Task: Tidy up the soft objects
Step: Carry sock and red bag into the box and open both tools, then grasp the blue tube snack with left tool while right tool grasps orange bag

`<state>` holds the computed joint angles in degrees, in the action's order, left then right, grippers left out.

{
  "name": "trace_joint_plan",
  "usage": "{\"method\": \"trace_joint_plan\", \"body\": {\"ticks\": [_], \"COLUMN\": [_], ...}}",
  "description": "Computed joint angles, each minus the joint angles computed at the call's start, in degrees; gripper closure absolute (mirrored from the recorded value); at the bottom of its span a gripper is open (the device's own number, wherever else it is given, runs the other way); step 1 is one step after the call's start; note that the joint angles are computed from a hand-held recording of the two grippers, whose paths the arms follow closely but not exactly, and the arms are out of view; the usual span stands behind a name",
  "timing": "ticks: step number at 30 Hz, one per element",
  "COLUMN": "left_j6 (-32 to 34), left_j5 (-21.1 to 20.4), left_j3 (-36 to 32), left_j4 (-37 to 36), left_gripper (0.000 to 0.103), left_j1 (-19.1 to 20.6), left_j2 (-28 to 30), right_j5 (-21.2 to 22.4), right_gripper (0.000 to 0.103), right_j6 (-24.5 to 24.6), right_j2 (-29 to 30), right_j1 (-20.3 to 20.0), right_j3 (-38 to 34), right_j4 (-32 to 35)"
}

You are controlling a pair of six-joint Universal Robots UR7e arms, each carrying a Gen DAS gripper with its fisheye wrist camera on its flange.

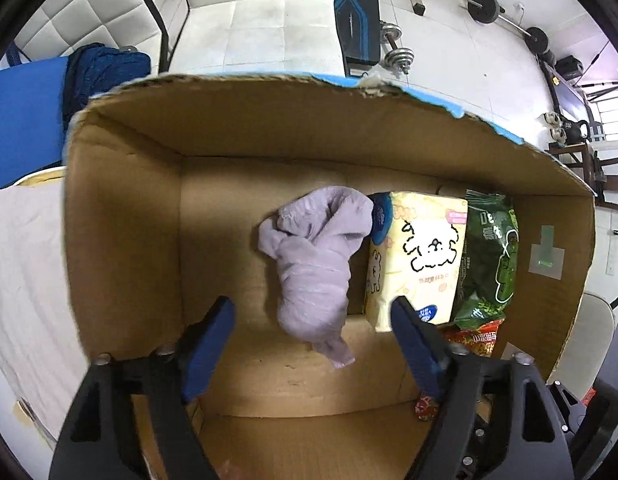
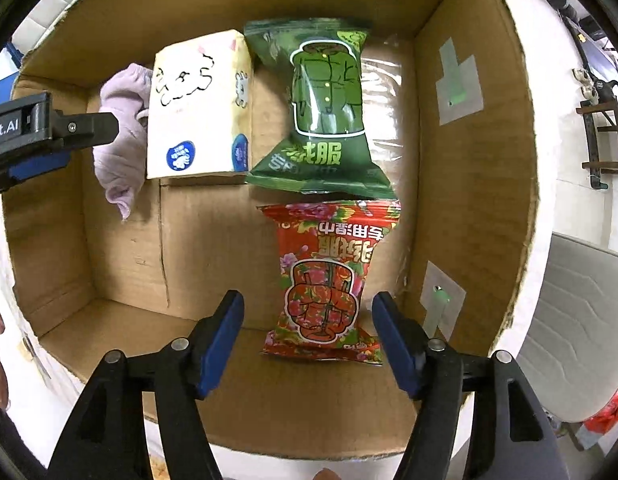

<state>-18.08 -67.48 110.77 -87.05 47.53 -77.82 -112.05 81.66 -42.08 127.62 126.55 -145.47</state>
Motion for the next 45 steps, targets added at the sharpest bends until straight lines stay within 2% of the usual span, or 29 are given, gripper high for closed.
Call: {"method": "trace_joint_plan", "body": {"ticks": [2,4,6,9,18,23,25,31,34,41,45], "left_j6": [-0.2,-0.5,-1.0,-1.1,-2.3,-4.9,-6.0,-11.0,-12.8,-14.7,-16.0], "left_j5": [-0.2,-0.8,-1.2,-1.5,-1.5,1.0,1.8,4.2,5.3,4.2,3.3], "left_j3": [0.2,0.6,1.3,1.9,3.1,3.7,3.9,3.3,3.1,3.1,3.8], "left_j4": [0.3,1.0,1.0,1.0,3.0,5.6,7.2,13.1,15.3,17.2,18.0], "left_gripper": [0.015,0.013,0.003,0.003,0.002,0.002,0.003,0.002,0.003,0.003,0.003], "left_j1": [-0.9,-1.7,-2.9,-4.3,-9.8,-13.0,-14.5,-21.0,-23.8,-27.7,-28.4], "left_j2": [-1.2,-3.2,-4.8,-8.0,-18.5,-24.4,-26.5,-32.7,-34.8,-37.9,-39.2], "right_j5": [-0.2,-0.5,-0.6,-1.9,-5.9,-7.7,-9.8,-11.1,-11.5,-11.9,-12.2], "right_gripper": [0.030,0.019,0.009,0.000,0.000,0.000,0.000,0.000,0.000,0.000,0.000], "right_j6": [0.5,0.9,1.6,3.1,10.1,14.4,16.2,21.2,23.2,27.6,28.9], "right_j2": [-0.3,-1.4,-2.1,-3.3,-4.8,-5.0,-4.2,-3.2,-2.8,-2.0,-1.5], "right_j1": [0.6,1.1,2.1,3.8,11.5,16.5,18.8,24.0,25.8,29.8,31.0], "right_j3": [-0.6,-0.6,-1.1,-1.6,-5.7,-9.5,-11.5,-16.3,-17.9,-21.7,-23.0], "right_j4": [1.1,1.8,2.6,4.6,13.5,21.3,24.9,32.0,34.3,39.7,41.4]}}
